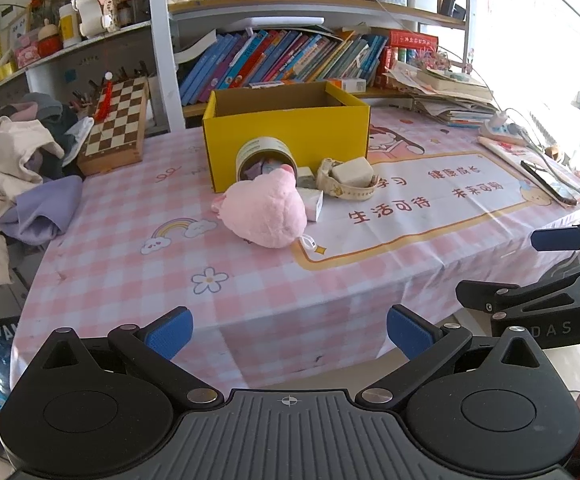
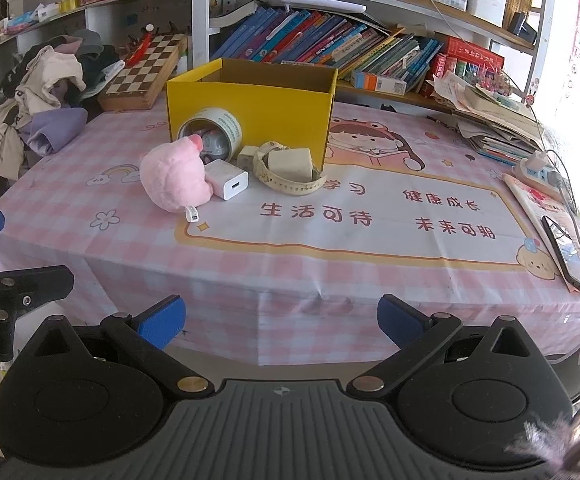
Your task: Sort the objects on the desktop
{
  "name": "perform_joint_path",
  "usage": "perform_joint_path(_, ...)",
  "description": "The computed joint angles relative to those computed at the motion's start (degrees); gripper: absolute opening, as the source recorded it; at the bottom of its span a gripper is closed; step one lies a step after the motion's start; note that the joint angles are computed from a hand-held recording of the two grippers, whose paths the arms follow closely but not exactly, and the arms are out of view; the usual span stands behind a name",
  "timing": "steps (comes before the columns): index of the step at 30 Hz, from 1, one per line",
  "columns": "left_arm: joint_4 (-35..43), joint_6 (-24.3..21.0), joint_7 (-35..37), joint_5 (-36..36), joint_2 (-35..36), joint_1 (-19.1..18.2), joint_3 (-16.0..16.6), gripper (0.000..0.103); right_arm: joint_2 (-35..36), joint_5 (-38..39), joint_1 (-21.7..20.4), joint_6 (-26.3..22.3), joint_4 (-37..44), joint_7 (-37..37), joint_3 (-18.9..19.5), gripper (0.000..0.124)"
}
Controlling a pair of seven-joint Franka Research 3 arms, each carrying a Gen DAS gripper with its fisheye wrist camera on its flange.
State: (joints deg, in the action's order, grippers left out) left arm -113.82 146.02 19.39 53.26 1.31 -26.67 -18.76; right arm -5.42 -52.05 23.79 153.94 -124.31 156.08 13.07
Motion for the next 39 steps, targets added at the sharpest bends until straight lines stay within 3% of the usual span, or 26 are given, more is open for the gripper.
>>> perform_joint_path(39, 0.23, 1.23, 1.06, -0.76, 0.56, 0.14, 0.31, 0.103, 0.42, -0.70, 0.16, 0.11, 0.20, -0.14, -0.41, 0.103)
